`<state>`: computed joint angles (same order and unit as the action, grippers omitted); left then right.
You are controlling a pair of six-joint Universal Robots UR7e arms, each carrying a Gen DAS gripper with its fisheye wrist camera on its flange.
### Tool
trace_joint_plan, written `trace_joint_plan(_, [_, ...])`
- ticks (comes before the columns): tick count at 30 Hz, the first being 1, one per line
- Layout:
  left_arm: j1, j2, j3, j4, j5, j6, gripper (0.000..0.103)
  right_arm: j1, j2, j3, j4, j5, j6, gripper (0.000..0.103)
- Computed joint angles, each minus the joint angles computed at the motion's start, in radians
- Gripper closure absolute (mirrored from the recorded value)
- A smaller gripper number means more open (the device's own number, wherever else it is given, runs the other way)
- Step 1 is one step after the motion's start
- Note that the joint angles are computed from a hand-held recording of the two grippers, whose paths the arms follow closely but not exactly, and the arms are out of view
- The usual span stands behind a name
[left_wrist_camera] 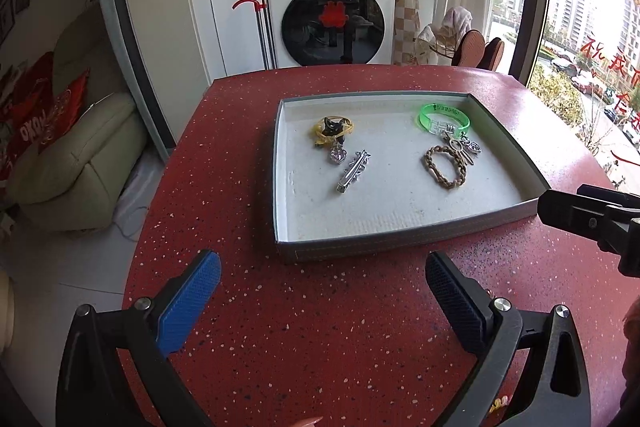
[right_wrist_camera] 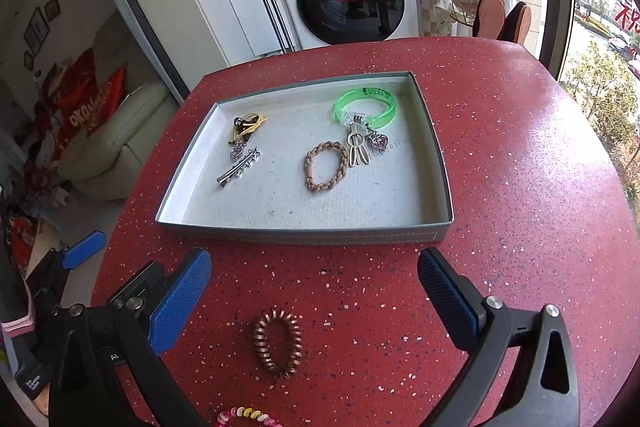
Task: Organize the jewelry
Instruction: 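Withdraw both tools from the tray toward the remaining jewelry, then grasp the brown coiled hair tie with the right tool while the left tool grasps the beaded bracelet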
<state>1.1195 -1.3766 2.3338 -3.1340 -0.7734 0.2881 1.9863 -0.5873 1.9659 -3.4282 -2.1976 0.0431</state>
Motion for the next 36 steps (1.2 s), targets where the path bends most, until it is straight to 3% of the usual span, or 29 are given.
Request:
trace_joint_plan(7, [-0.001, -0.085, 0.083, 0.063, -0.015, -0.042, 0.0, -0.002, -0.011, 0.056, 0.006, 0.011, 0.019, 0.0])
trace_joint_plan(12, [-0.008, -0.157, 0.135, 0.135, -0.066, -0.072, 0.0, -0.009, -0.008, 0.087, 0.005, 0.008, 0.046, 0.0])
trace_joint_plan(23, [-0.08, -0.246, 0.255, 0.243, -0.109, -0.137, 0.0, -0.016, 0.009, 0.105, 0.061, -0.019, 0.072, 0.001])
trace_joint_plan(27, [-0.093, -0.232, 0.27, 0.243, -0.084, -0.172, 0.0, -0.014, 0.019, 0.092, 0.086, -0.013, 0.058, 0.011])
trace_joint_plan(31, [-0.097, -0.213, 0.282, 0.231, -0.07, -0.18, 0.0, -0.019, 0.034, 0.068, 0.136, 0.0, 0.044, 0.031])
trace_joint_plan(36, [-0.113, -0.188, 0.296, 0.195, -0.046, -0.159, 0.0, -0.009, 0.057, 0.044, 0.159, -0.021, 0.013, 0.046])
